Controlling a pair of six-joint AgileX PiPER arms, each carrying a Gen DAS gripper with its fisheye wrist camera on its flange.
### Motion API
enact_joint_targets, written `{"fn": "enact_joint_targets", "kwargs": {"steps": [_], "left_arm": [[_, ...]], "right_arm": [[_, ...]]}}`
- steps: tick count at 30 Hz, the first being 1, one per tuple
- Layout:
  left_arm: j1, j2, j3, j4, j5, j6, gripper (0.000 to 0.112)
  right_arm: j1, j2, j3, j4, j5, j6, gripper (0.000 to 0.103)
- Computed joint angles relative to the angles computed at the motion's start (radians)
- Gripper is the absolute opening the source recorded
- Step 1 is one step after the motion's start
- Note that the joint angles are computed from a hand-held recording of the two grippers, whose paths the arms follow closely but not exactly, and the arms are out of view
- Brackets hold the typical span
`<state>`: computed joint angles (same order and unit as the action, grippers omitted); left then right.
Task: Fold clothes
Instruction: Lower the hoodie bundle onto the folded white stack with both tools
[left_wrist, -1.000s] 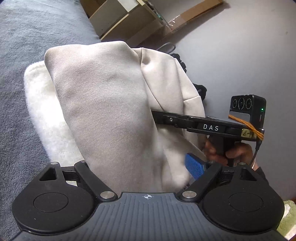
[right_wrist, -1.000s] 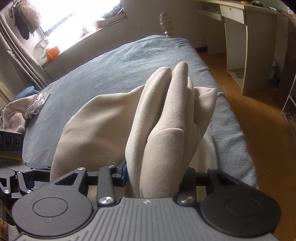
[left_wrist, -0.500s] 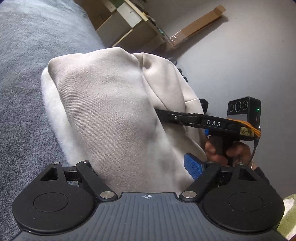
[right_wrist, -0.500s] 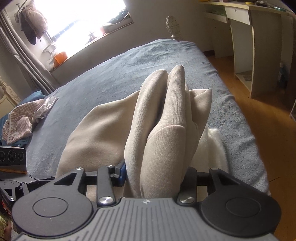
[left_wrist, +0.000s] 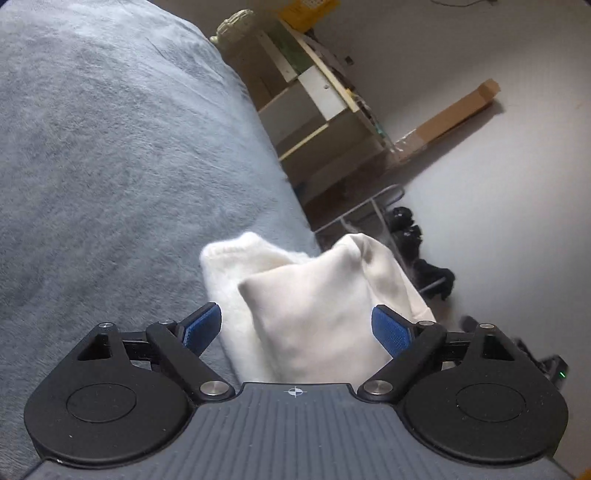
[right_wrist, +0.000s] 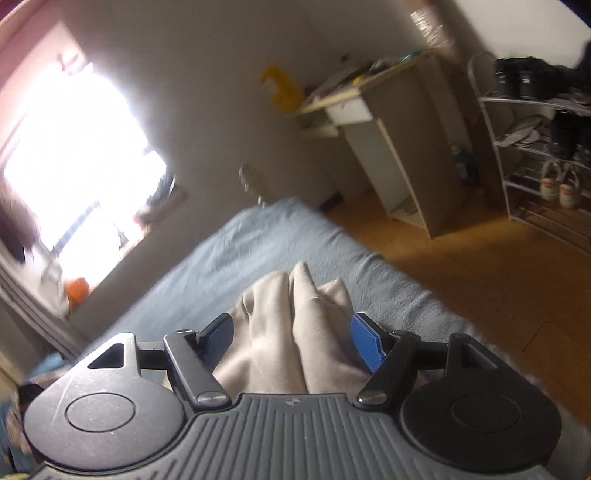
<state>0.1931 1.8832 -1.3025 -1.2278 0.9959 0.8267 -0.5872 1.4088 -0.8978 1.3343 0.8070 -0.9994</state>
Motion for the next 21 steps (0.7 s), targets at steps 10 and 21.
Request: {"fn": "enact_joint_targets", "kwargs": {"steps": [10,21], "left_arm": [[-0.047,0.076,-0.057,0.038,0.001,-0.064,0.079],[-0.108,0.036,-0.024,0.038,-0.084,-0.031,0.056]], "right_arm": [[-0.327,-0.415,0.623,0.015,0.344,0.157,0.074],[0.135,-0.327,0.680,0.294,0.006,0.120,0.060]]}}
